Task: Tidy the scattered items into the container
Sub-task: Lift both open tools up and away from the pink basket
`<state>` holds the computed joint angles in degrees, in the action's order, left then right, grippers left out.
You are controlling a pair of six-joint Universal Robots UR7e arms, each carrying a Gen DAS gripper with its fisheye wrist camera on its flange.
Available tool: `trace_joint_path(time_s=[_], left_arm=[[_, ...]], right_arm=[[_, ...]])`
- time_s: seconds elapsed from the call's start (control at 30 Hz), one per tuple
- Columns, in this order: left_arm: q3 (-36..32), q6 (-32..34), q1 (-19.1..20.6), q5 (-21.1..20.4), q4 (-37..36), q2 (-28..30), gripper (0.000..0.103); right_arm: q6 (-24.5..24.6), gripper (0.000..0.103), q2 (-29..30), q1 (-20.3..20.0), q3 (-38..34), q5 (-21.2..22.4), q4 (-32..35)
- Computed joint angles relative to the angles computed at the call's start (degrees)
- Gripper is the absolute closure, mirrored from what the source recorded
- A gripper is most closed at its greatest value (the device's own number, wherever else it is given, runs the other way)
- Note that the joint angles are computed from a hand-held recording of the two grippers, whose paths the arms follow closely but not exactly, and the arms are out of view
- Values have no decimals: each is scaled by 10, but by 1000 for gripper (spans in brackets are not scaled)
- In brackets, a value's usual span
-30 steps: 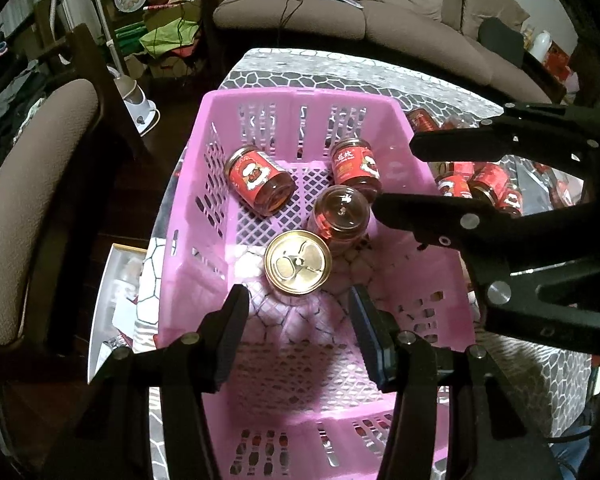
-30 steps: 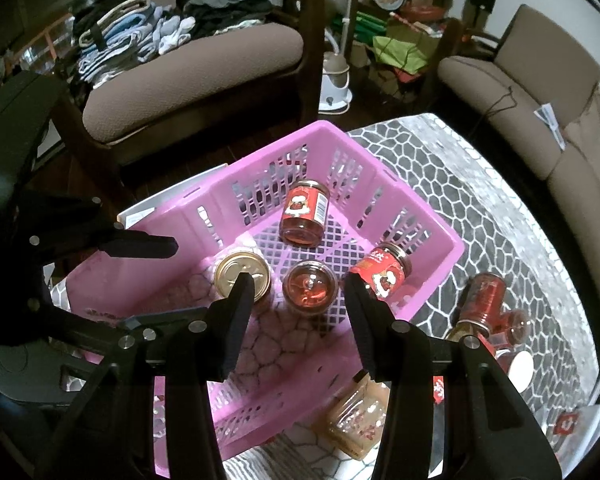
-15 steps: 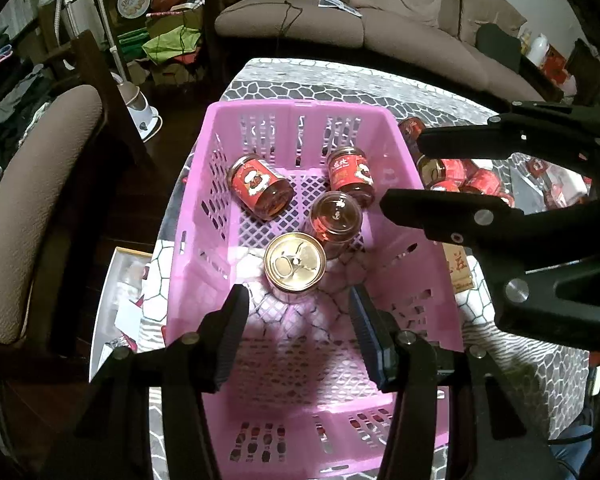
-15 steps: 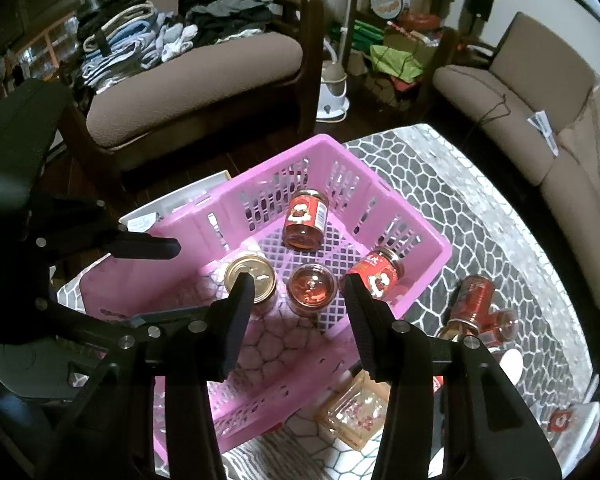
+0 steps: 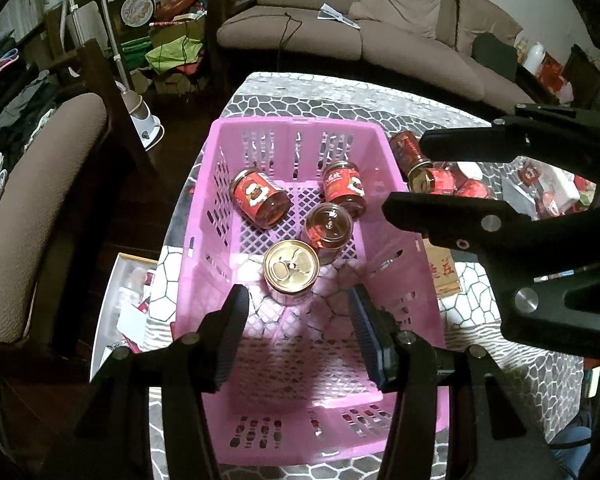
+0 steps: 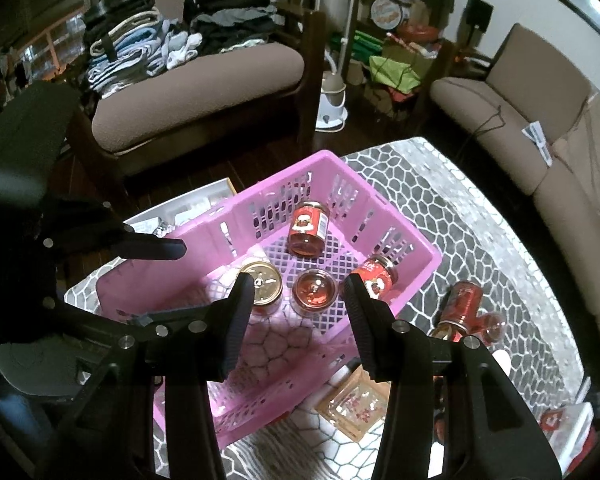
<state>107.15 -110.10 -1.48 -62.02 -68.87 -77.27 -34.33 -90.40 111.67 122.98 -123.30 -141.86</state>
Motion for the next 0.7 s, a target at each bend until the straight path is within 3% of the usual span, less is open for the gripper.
trace_joint_path(time_s=[0.7], left_arm=[[-44, -12, -16, 20, 32, 34, 51]], right_arm=[[18, 59, -44, 35, 1, -7, 21]])
